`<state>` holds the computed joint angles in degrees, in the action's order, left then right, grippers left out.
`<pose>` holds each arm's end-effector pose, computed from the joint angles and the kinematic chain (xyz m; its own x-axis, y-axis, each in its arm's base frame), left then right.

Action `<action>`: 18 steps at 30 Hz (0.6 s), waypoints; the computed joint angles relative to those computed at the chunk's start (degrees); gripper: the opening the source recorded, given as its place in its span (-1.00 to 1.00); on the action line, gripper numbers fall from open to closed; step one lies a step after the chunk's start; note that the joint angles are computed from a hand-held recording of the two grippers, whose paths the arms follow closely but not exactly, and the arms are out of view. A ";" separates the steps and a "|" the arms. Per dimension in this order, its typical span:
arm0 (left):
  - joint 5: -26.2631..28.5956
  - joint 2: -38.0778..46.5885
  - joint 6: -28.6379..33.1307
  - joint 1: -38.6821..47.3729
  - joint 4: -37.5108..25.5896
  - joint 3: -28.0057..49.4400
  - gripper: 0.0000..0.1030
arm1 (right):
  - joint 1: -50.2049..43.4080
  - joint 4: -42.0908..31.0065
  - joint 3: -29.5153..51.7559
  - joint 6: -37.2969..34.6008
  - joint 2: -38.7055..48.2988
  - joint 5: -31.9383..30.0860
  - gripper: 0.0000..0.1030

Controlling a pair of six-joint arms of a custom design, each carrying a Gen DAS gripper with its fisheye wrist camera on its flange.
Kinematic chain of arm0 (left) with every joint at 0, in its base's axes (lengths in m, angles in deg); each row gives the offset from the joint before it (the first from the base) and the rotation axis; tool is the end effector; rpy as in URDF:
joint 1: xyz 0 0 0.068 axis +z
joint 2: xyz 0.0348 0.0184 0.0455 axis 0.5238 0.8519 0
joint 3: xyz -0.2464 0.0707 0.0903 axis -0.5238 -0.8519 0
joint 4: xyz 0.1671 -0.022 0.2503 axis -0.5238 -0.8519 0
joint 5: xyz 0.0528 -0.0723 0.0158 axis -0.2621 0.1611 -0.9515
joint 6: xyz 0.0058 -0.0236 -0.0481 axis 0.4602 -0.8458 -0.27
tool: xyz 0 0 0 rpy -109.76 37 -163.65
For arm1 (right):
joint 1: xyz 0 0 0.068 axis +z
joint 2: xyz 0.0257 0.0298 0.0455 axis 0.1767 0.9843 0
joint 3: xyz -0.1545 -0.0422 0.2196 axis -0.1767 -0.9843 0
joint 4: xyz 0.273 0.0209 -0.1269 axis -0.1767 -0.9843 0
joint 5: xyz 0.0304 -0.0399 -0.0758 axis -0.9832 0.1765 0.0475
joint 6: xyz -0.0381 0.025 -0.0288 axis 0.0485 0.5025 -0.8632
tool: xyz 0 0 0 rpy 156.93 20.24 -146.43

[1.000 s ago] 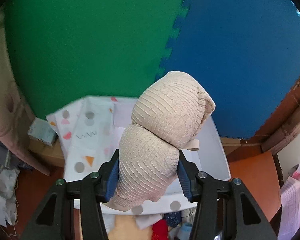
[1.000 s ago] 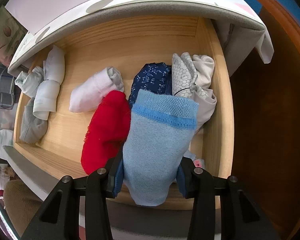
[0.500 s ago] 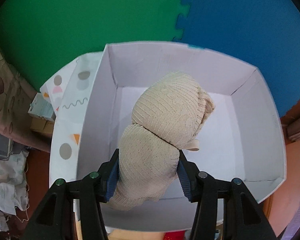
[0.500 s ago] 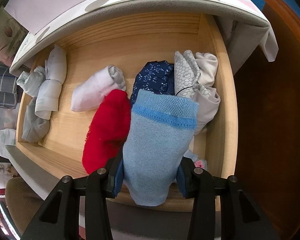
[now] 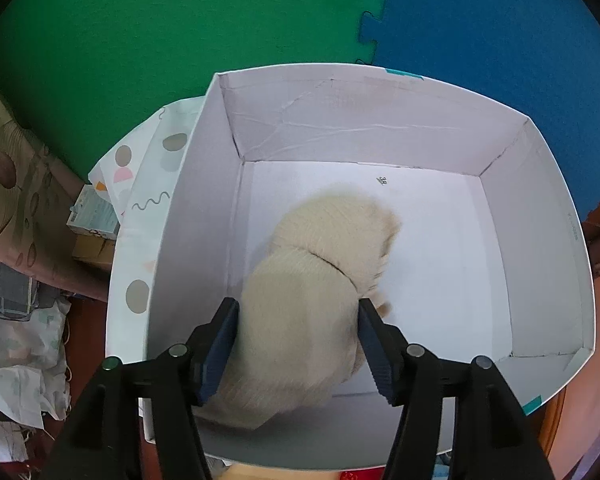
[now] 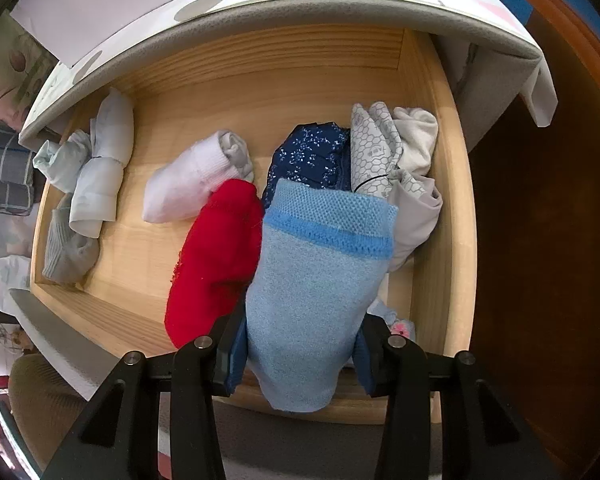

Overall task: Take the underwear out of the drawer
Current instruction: 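Lift the beige bra with the left tool and drop it into the white box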

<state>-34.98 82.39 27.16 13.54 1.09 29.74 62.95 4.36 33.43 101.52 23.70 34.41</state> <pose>0.3887 -0.1226 0.2974 -0.9305 0.0265 -0.3653 0.0258 0.9996 0.0068 0.1716 0.2214 0.1851 -0.9842 0.0189 -0.1762 -0.0013 0.9935 0.1138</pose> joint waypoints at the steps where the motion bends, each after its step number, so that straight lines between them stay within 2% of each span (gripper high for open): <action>1: 0.61 -0.04 0.01 0.12 -0.08 0.14 0.19 | 0.06 0.05 -0.02 0.09 -0.01 0.16 -0.22; 5: 2.94 -1.54 -0.08 1.13 0.44 -0.40 0.23 | -0.01 0.06 -0.05 -0.05 -0.01 0.17 -0.22; 10: 2.36 -4.43 0.66 1.33 -0.67 -0.76 0.24 | 0.07 -0.16 0.07 -0.10 0.04 0.17 -0.22; 18: 0.53 -14.82 3.48 2.31 -1.99 -4.58 0.24 | 0.23 -0.30 0.41 -0.01 0.54 0.45 -0.22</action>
<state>-34.45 67.57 30.64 15.85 -0.90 25.16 63.17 4.05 33.83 101.51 24.24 34.86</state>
